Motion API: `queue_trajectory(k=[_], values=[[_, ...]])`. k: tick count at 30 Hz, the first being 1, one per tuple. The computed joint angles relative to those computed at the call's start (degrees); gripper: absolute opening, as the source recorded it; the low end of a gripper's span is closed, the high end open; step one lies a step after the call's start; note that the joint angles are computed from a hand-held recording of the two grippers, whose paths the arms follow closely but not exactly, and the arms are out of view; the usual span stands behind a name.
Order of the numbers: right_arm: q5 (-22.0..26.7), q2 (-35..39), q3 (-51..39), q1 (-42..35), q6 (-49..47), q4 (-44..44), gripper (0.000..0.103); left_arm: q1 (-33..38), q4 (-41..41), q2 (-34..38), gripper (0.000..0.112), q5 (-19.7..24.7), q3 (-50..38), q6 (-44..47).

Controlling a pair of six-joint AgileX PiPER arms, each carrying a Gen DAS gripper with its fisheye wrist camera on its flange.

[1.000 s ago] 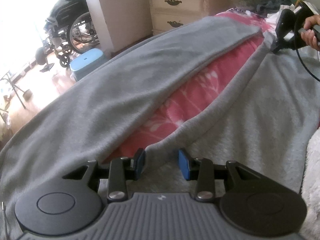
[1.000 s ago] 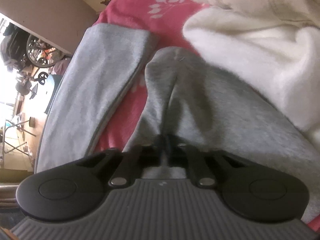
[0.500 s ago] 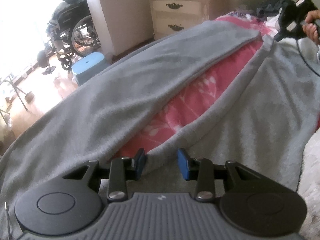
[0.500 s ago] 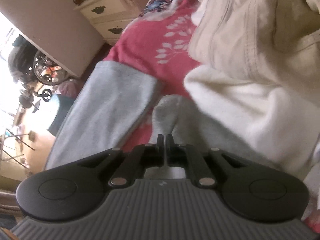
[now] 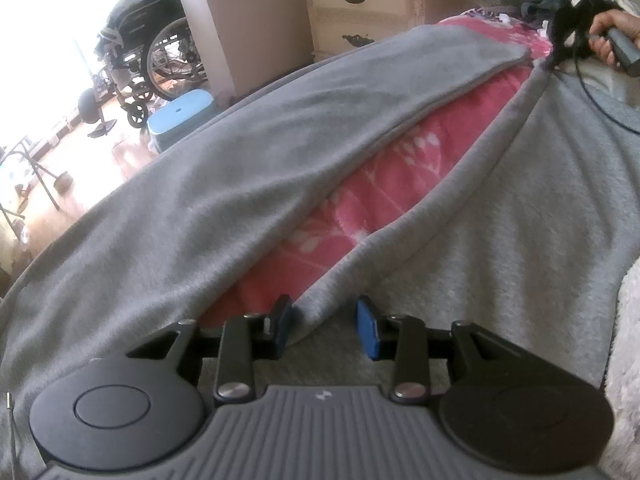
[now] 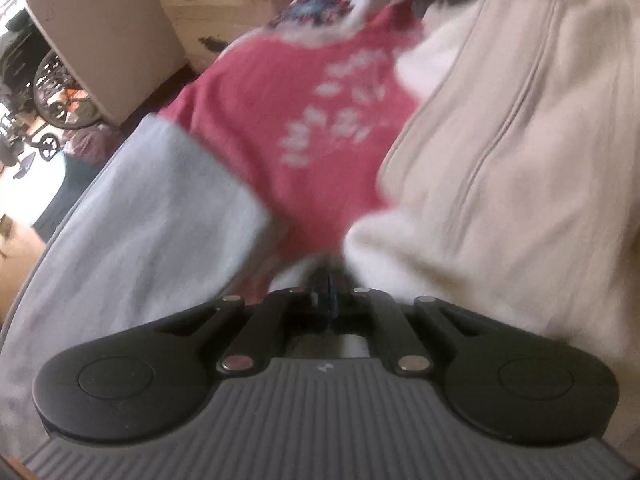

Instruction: Fold clothes

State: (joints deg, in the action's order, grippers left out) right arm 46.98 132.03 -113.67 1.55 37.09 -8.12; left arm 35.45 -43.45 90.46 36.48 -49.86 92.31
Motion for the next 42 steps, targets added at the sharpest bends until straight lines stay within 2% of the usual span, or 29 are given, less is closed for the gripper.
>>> queue_trajectory(k=[1, 4, 5, 9, 10, 12, 15, 17, 20, 23, 26, 28, 29, 30, 31, 34, 38, 40, 42], values=[[-1.8, -1.4, 1.5, -0.5, 0.3, -0.1, 0.002, 0.1, -0.1, 0.0, 0.038, 0.1, 0.0, 0.0], [-9.5, -10.7, 13.6, -2.0, -2.0, 6.4, 0.008, 0.2, -0.4, -0.1, 0.039, 0.1, 0.2, -0.2], [-10.1, -13.5, 16.6, -2.3, -3.0, 8.2, 0.012, 0.2, -0.4, -0.1, 0.039, 0.1, 0.2, -0.4], [-8.5, -26.0, 30.6, -2.4, -4.3, 14.3, 0.034, 0.2, -0.2, 0.0, 0.04, 0.0, 0.1, -1.0], [-6.9, -28.8, 34.0, -2.0, -3.4, 14.7, 0.035, 0.1, -0.1, -0.1, 0.04, -0.1, 0.1, -1.1], [-3.6, -34.2, 40.4, -1.1, -1.4, 15.3, 0.045, 0.1, 0.1, -0.2, 0.04, -0.2, 0.1, -1.5], [-1.1, -38.7, 47.8, 0.4, 4.9, 13.5, 0.045, 0.3, 0.1, -0.2, 0.04, 0.1, 0.1, -1.6], [-1.2, -41.0, 52.3, 0.5, 9.9, 12.9, 0.046, 0.5, 0.1, -0.2, 0.04, 0.2, 0.0, -1.7], [-4.1, -41.9, 55.2, 1.1, 14.6, 9.8, 0.047, 0.6, 0.3, -0.2, 0.04, 0.4, -0.2, -2.2], [-5.7, -39.5, 54.6, 0.6, 18.3, 7.6, 0.051, 0.7, 0.5, -0.2, 0.04, 0.5, -0.3, -2.7], [-10.5, -37.8, 56.2, -0.9, 19.3, 8.6, 0.051, 0.7, 0.4, -0.3, 0.04, 0.5, -0.2, -2.7], [-13.7, -36.6, 57.1, -1.8, 19.7, 9.4, 0.032, 0.5, 0.4, -0.3, 0.04, 0.3, 0.0, -2.8], [-15.2, -37.0, 58.0, -0.7, 21.6, 7.5, 0.007, 0.5, 0.4, -0.3, 0.04, 0.2, 0.0, -2.8], [-16.9, -37.6, 58.9, 1.4, 24.9, 3.2, 0.004, 0.4, 0.4, -0.4, 0.04, 0.2, 0.1, -2.8], [-17.9, -38.7, 59.4, 4.3, 26.6, -2.5, 0.004, 0.4, 0.4, -0.4, 0.041, 0.1, 0.1, -2.9], [-14.5, -40.5, 56.5, 15.6, 22.8, -19.7, 0.004, 0.1, 0.5, -0.4, 0.042, 0.0, 0.1, -3.1], [-6.3, -36.5, 53.0, 31.7, 17.4, -42.6, 0.004, 0.1, 0.5, -0.4, 0.042, -0.1, 0.2, -2.9], [-5.5, -33.7, 52.7, 34.4, 17.2, -49.7, 0.004, 0.1, 0.6, -0.4, 0.042, -0.1, 0.1, -3.1], [-5.5, -32.5, 52.5, 33.2, 14.6, -51.2, 0.004, 0.0, 0.6, -0.4, 0.042, -0.1, 0.2, -3.2]])
